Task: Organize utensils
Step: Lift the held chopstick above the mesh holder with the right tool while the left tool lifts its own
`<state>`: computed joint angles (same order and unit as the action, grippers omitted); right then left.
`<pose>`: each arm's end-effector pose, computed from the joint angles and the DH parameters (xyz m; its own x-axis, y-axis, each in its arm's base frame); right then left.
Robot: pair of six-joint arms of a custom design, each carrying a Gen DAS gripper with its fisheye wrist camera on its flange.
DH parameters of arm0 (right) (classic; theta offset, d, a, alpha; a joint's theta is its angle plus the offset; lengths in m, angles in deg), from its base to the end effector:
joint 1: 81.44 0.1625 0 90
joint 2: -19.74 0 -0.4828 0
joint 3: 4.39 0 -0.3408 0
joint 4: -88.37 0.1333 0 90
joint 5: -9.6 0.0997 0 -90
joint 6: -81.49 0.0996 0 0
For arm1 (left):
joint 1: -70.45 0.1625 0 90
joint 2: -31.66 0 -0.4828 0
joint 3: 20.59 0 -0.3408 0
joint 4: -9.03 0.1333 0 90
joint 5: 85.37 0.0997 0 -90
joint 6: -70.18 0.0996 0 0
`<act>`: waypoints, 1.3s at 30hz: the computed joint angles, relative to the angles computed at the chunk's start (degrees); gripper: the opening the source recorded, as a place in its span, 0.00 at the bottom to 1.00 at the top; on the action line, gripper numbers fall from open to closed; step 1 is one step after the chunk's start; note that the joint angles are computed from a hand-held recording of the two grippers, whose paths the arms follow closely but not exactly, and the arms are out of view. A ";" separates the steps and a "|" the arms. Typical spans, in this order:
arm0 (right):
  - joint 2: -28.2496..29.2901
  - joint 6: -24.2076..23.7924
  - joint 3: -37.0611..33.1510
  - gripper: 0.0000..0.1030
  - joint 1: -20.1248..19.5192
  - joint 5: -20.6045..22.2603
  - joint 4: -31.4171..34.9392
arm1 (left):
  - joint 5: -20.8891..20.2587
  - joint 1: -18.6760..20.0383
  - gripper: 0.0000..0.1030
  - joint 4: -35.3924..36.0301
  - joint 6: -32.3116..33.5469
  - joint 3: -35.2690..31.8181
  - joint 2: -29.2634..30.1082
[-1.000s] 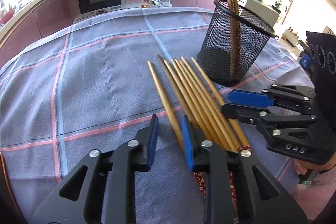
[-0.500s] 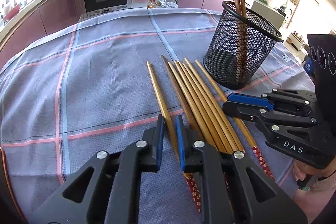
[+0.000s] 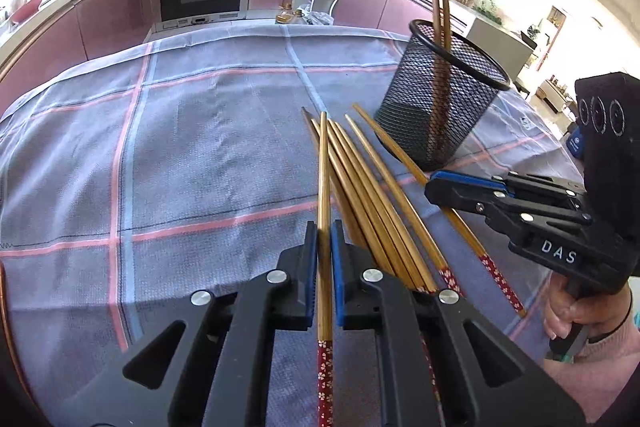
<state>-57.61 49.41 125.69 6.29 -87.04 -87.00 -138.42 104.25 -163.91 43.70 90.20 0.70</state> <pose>0.1039 -0.4539 0.3328 -0.8566 -0.3607 0.3690 -0.4976 0.7669 -0.4053 -0.3729 -0.4821 0.0014 -0.7922 0.3305 -0.5131 0.5324 0.7852 -0.3162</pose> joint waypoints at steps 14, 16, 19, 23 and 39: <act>0.83 -2.26 -1.06 0.12 1.08 -3.03 3.95 | -3.01 1.17 0.12 2.63 1.94 -0.57 -0.25; 1.16 -2.02 -1.62 0.14 1.06 -2.93 5.18 | -3.69 1.72 0.13 2.68 2.81 -1.29 0.00; 1.41 -1.94 -1.89 0.10 0.77 -2.34 5.45 | -3.94 1.98 0.13 3.03 3.12 -2.02 0.26; 0.89 -2.04 -1.53 0.07 0.45 -1.61 5.59 | -3.54 1.96 0.09 3.12 2.20 -2.29 0.40; -4.81 -4.13 -0.37 0.06 0.33 4.14 5.00 | -5.12 0.17 0.07 -4.37 3.05 0.89 -2.82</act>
